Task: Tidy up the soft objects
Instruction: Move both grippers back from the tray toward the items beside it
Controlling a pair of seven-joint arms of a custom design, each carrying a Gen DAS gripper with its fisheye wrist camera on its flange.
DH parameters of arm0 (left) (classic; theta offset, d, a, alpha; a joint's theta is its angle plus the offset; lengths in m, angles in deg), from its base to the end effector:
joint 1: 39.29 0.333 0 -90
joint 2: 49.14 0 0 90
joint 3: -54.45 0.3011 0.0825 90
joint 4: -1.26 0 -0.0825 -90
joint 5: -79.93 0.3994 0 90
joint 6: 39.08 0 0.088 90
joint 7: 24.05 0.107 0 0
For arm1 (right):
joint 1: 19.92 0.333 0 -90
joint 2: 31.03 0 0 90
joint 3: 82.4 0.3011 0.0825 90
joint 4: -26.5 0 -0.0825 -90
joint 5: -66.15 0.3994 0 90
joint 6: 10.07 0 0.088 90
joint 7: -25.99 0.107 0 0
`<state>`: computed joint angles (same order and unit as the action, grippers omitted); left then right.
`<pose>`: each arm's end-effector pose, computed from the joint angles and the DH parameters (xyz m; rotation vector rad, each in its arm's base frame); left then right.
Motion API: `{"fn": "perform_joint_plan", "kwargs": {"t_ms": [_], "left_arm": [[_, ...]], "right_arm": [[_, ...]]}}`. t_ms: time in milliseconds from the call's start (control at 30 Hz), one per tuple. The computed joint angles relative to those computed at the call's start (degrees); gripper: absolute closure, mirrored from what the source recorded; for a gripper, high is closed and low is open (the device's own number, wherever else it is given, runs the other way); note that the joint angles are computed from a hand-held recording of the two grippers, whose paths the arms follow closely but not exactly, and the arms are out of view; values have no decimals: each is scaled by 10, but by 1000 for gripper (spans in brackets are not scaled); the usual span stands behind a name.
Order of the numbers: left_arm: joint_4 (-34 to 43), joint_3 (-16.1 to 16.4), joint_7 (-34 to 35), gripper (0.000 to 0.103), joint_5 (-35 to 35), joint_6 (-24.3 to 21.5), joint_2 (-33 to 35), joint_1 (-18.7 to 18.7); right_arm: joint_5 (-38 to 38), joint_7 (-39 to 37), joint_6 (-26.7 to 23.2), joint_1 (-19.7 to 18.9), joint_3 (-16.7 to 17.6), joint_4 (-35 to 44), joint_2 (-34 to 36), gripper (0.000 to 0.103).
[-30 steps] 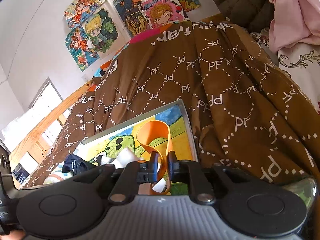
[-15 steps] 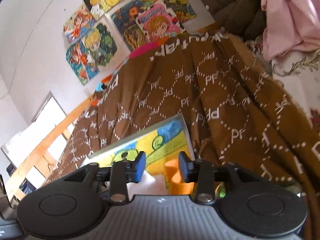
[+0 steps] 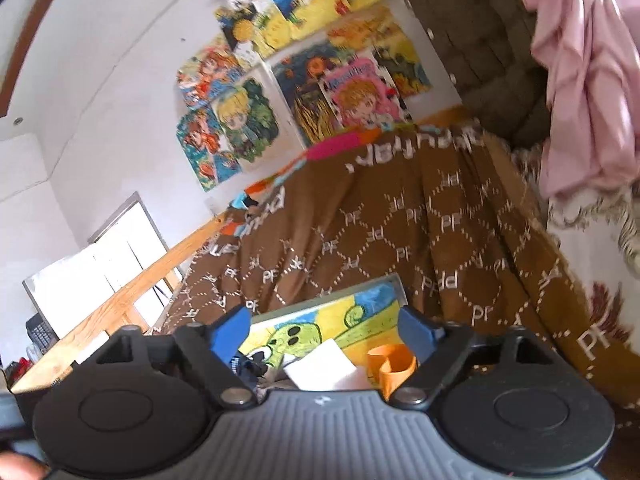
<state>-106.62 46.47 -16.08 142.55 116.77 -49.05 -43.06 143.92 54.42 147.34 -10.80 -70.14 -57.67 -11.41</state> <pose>0.6010 -0.1581 0.5640 -1.8171 1.2175 -0.9196 0.6889 0.2013 0.5523 -1.4991 1.0762 -0.2305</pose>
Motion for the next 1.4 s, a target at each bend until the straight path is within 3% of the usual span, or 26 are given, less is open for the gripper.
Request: {"fn": "perform_joint_plan", "kwargs": {"t_ms": [133, 300, 567, 967, 1400], "left_arm": [[-41, -10, -47, 1, 48, -7, -58, 4], [-96, -35, -16, 1, 28, -27, -131, 13], [-197, -81, -49, 1, 13, -42, -255, 43], [-313, -128, -94, 1, 2, -33, -380, 82], [-383, -130, -96, 1, -8, 21, -421, 109]], "right_arm": [[57, -75, 14, 1, 0, -64, -62, 10], [109, -136, 9, 26, -26, -132, -131, 1], [151, -191, 15, 72, -62, -217, -212, 0], [136, -221, 25, 114, -79, -305, -275, 0], [57, -199, 60, 148, -77, -341, -282, 0]]}}
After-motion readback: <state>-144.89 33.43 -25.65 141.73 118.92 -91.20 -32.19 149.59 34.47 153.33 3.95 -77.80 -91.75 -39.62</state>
